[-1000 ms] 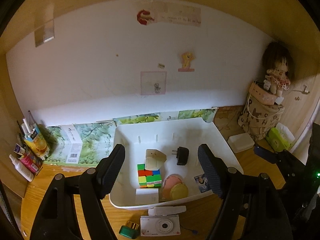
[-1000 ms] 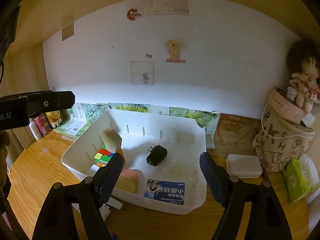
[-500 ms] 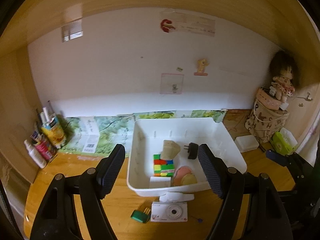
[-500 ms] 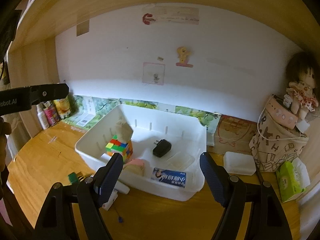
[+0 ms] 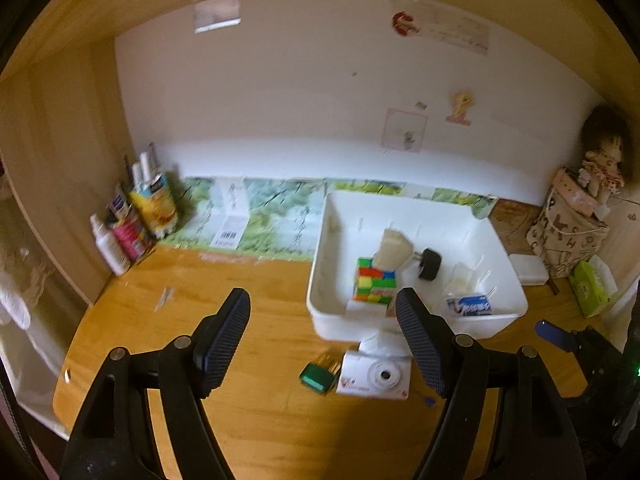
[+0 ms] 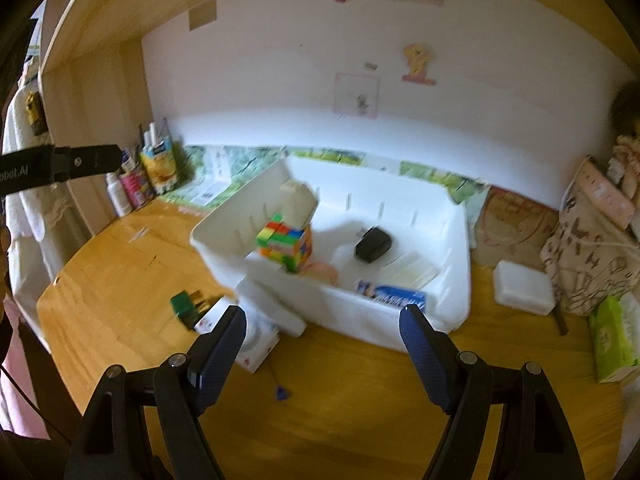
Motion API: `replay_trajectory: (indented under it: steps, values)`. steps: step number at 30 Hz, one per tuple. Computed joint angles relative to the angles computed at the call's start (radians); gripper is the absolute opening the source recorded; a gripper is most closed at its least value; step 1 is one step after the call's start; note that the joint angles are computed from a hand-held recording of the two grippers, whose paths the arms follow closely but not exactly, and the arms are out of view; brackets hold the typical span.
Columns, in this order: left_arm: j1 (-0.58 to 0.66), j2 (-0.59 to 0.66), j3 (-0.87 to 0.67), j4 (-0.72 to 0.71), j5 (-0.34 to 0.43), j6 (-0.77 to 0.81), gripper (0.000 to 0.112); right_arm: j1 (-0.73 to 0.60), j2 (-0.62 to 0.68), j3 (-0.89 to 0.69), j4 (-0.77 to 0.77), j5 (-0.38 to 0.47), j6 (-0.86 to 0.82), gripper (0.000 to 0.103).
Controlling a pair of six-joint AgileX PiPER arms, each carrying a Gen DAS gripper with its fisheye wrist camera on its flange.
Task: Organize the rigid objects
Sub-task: 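Withdraw both open tools from the bin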
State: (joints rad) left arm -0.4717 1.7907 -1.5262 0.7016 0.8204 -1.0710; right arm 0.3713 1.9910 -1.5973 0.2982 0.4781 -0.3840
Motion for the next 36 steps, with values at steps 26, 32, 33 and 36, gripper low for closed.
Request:
replay_trajectory:
  steps: [26, 32, 33, 36]
  values:
    - [0.166, 0.109, -0.079, -0.461, 0.095, 0.628, 0.083, 0.089, 0.172, -0.105, 0.135, 0.184, 0.214, 0.080]
    - [0.211, 0.171, -0.114, -0.525, 0.116, 0.811, 0.083, 0.127, 0.243, -0.176, 0.063, 0.181, 0.407, 0.080]
    - [0.217, 0.184, -0.122, -0.532, 0.121, 0.836, 0.083, 0.134, 0.253, -0.185, 0.047, 0.179, 0.443, 0.080]
    - [0.233, 0.224, -0.146, -0.560, 0.138, 0.920, 0.083, 0.153, 0.282, -0.218, -0.009, 0.182, 0.547, 0.082]
